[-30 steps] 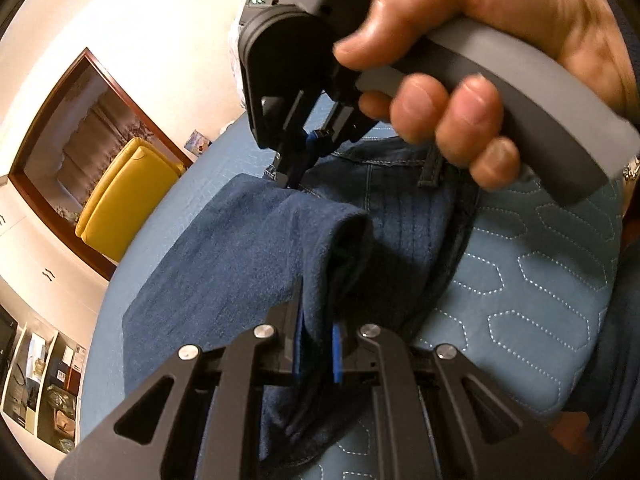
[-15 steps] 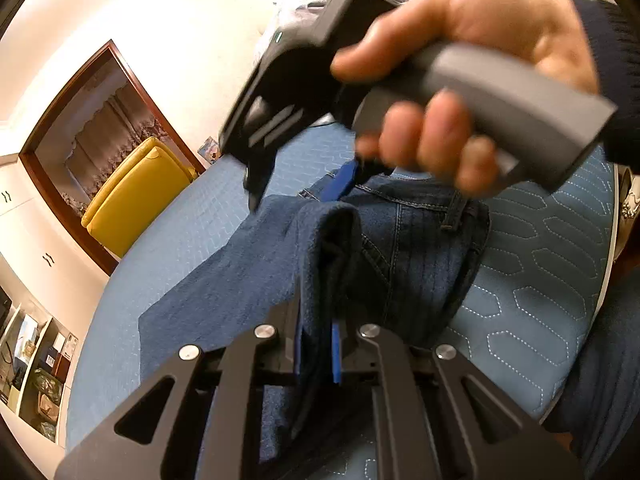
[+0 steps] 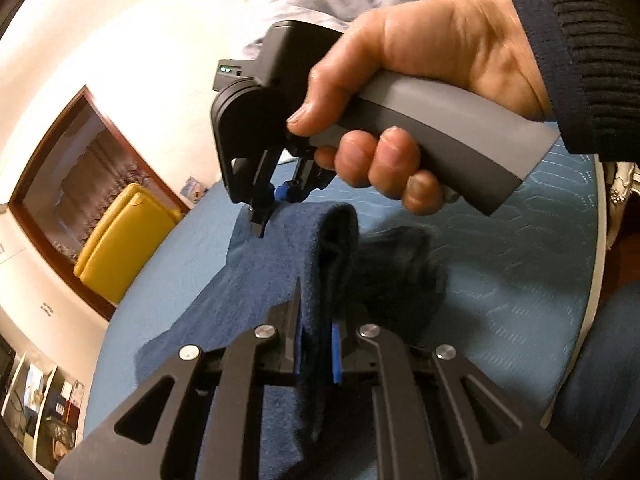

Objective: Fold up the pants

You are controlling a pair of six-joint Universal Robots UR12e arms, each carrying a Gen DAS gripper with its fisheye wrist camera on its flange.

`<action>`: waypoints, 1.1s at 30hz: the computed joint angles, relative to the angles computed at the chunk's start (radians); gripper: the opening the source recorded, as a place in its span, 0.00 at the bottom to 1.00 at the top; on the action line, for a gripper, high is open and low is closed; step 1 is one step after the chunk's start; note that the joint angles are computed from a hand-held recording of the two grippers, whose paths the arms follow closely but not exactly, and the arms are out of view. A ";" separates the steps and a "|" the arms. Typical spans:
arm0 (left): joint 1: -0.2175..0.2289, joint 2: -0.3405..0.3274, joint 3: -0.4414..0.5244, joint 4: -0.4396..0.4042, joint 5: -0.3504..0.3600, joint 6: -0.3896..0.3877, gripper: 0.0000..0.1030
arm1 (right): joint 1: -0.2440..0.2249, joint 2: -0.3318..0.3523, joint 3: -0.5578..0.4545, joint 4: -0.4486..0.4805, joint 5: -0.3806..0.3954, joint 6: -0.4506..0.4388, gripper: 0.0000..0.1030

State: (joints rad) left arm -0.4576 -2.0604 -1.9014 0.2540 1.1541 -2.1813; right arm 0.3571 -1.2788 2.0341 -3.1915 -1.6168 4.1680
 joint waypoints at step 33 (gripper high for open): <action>-0.021 -0.035 -0.001 -0.026 -0.069 -0.086 0.64 | 0.063 0.036 -0.053 0.151 -0.264 -0.203 0.10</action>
State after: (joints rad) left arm -0.4784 -2.0954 -1.9019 0.2279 1.0846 -2.2676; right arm 0.4198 -1.2429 1.9808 -3.0409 -1.8806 3.9654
